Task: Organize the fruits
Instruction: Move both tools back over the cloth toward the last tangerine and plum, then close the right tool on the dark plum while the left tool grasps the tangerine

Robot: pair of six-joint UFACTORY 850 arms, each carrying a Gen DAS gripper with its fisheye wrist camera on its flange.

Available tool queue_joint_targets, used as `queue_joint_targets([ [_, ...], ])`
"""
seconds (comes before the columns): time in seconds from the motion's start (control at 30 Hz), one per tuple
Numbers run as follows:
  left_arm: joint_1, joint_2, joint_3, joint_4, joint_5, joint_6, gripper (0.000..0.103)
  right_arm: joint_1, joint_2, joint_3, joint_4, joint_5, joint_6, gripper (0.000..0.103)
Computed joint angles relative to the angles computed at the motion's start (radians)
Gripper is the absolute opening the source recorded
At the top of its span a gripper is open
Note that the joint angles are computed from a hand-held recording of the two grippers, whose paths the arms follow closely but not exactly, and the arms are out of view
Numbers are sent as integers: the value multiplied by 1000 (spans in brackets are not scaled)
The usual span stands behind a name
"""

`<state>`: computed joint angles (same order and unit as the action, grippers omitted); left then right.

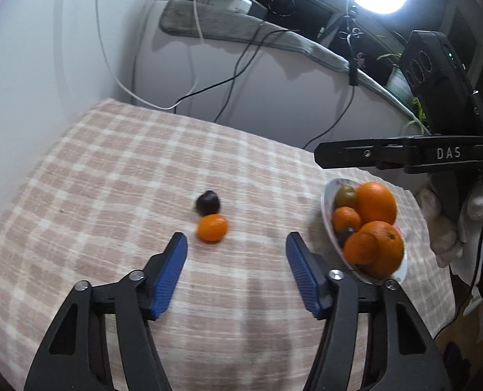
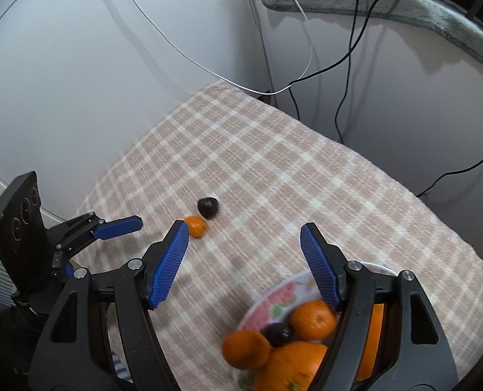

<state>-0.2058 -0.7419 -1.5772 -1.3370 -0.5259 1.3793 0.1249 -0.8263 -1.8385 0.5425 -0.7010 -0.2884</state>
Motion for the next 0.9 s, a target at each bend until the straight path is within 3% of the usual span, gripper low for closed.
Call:
queue_joint_targets([
  [0.37,0,-61,-69,78,-18,-84,41,39,-148,-216,-26,-119,101,73],
  [0.6,-4,-88,-110,117,-29,-129,36,35,-249,-351,8,-219,174,61],
  [0.67,-5,-97,-124,128,-30,-143,36,32,-290,-406,24,-260,200,51],
  [0.9,-9,-128,-163,173,-34,-198,35,38,-390,-553,4,-338,278,48],
])
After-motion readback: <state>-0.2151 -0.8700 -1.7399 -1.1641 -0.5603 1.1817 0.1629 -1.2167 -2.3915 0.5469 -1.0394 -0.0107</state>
